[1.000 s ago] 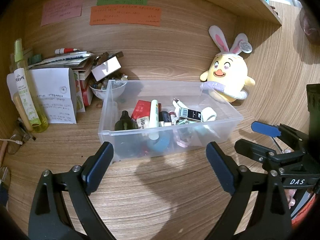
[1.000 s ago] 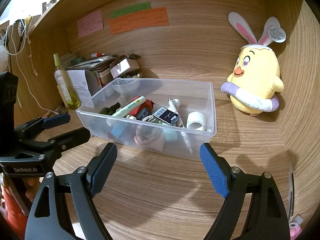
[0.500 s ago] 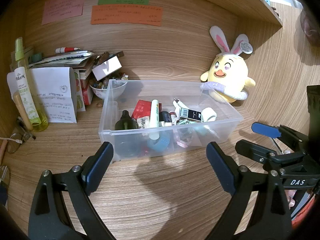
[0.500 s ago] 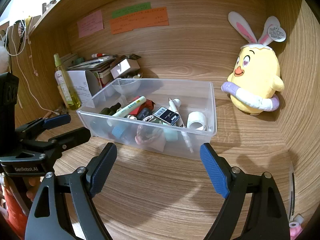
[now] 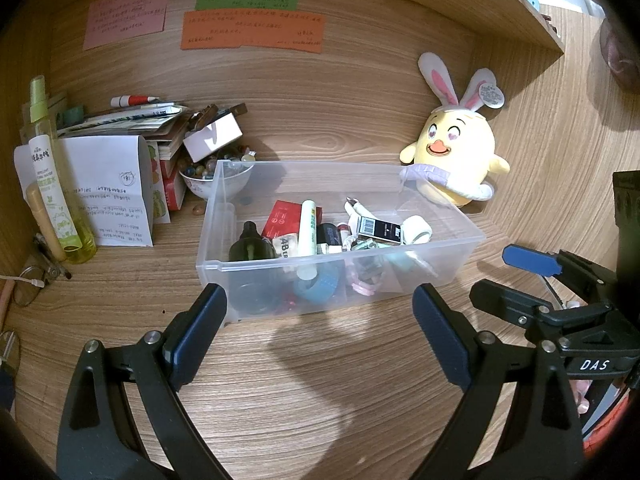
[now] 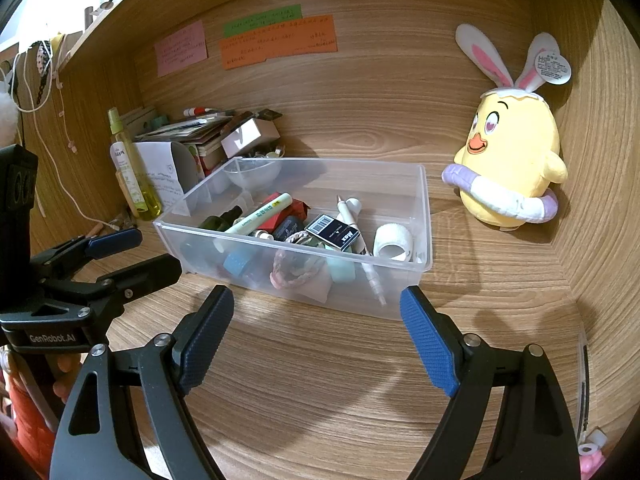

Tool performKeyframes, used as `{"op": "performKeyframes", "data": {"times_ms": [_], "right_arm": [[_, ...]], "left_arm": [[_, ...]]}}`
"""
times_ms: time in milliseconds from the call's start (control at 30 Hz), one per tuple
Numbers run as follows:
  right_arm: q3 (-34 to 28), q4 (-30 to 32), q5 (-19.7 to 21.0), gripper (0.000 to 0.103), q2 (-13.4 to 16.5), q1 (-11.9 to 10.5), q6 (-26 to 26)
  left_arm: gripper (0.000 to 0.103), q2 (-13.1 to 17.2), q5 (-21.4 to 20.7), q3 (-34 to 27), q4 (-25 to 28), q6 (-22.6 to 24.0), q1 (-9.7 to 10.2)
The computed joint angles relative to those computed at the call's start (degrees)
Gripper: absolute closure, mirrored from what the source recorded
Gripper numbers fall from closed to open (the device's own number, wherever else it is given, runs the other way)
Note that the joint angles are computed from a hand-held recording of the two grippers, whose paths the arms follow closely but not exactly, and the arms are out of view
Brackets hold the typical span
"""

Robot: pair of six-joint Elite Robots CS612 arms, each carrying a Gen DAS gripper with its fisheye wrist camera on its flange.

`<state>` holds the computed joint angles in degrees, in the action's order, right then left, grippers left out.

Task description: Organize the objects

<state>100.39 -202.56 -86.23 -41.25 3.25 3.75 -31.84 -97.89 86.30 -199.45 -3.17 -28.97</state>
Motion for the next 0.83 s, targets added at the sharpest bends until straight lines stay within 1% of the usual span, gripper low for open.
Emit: {"op": "performKeyframes", "data": {"times_ms": [167,333,467,833], "right_arm": [[0.0,0.0,-0.1,0.02,0.0,0.1,0.1],[0.1,-0.2,-0.4,0.02,0.0,0.2,0.2],[0.1,-0.2,-0.5,0.02,-0.1,0.2,0.2],[0.1,0.0,-0.6,0.02,-0.2,0.3,0.2]], "left_arm": [[0.004,-0.2,-0.2,0.3,-0.1,-0.4,-0.03],[0.004,-0.4,0.4,0.4,0.0,-1.7,-0.05],[0.004,-0.4,0.1,0.2,0.8,-2.2,0.03],[0.004,-0.6,0.0,0.9,-0.7,-1.4,-0.2]]}}
